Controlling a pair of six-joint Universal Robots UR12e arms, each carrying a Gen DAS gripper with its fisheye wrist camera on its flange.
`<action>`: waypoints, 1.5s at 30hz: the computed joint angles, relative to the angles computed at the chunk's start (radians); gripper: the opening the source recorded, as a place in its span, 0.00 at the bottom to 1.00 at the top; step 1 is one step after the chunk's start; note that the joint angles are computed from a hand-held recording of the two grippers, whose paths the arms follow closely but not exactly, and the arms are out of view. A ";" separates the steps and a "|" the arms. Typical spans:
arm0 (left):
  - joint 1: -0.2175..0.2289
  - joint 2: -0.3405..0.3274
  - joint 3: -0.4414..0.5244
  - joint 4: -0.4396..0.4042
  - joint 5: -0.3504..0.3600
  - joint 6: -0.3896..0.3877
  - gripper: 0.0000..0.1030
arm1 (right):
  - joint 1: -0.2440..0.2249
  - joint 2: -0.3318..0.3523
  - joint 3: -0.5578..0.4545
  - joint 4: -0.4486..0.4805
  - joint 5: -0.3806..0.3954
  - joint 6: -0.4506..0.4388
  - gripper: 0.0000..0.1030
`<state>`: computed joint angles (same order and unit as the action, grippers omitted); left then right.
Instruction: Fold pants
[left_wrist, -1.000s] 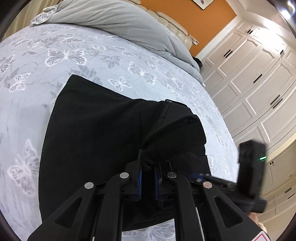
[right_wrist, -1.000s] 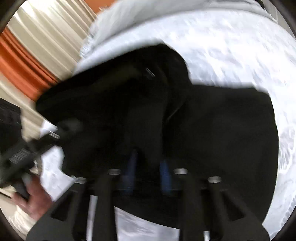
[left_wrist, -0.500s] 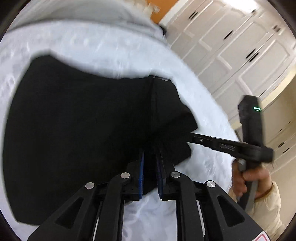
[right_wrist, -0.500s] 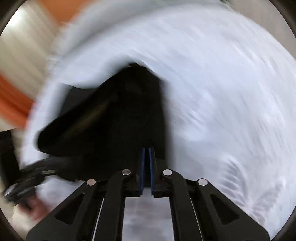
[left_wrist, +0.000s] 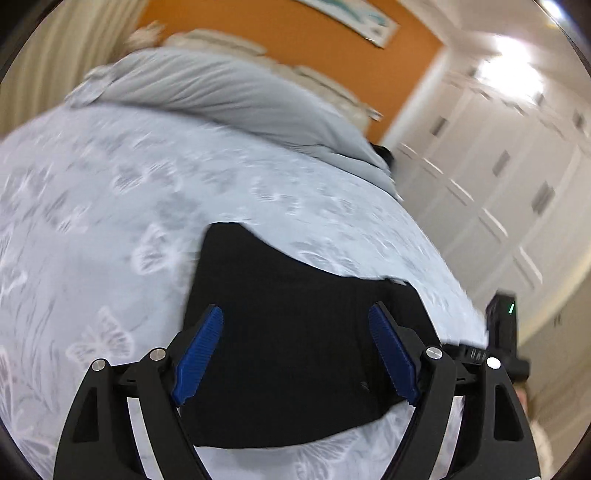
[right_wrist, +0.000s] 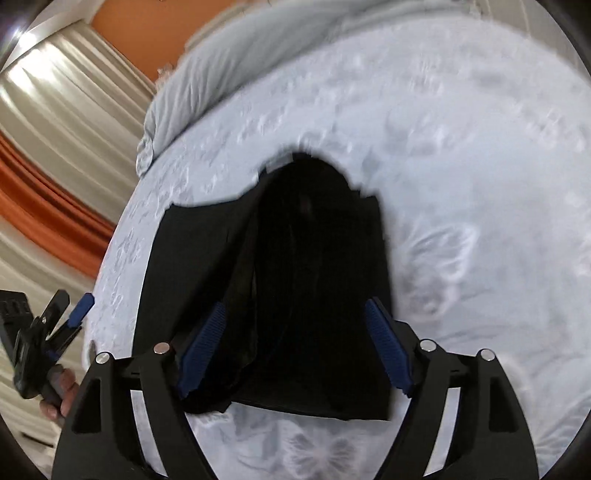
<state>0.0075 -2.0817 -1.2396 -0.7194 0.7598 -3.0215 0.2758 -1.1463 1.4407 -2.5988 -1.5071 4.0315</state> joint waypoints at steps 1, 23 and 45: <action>0.007 -0.012 0.017 -0.018 -0.003 -0.040 0.76 | -0.006 0.000 0.010 -0.039 0.026 0.034 0.73; -0.025 -0.011 0.040 -0.116 0.128 0.051 0.76 | 0.036 -0.004 -0.044 0.009 -0.080 -0.186 0.10; -0.078 -0.071 0.100 -0.293 0.382 0.036 0.77 | -0.022 0.067 -0.096 0.126 -0.230 -0.058 0.00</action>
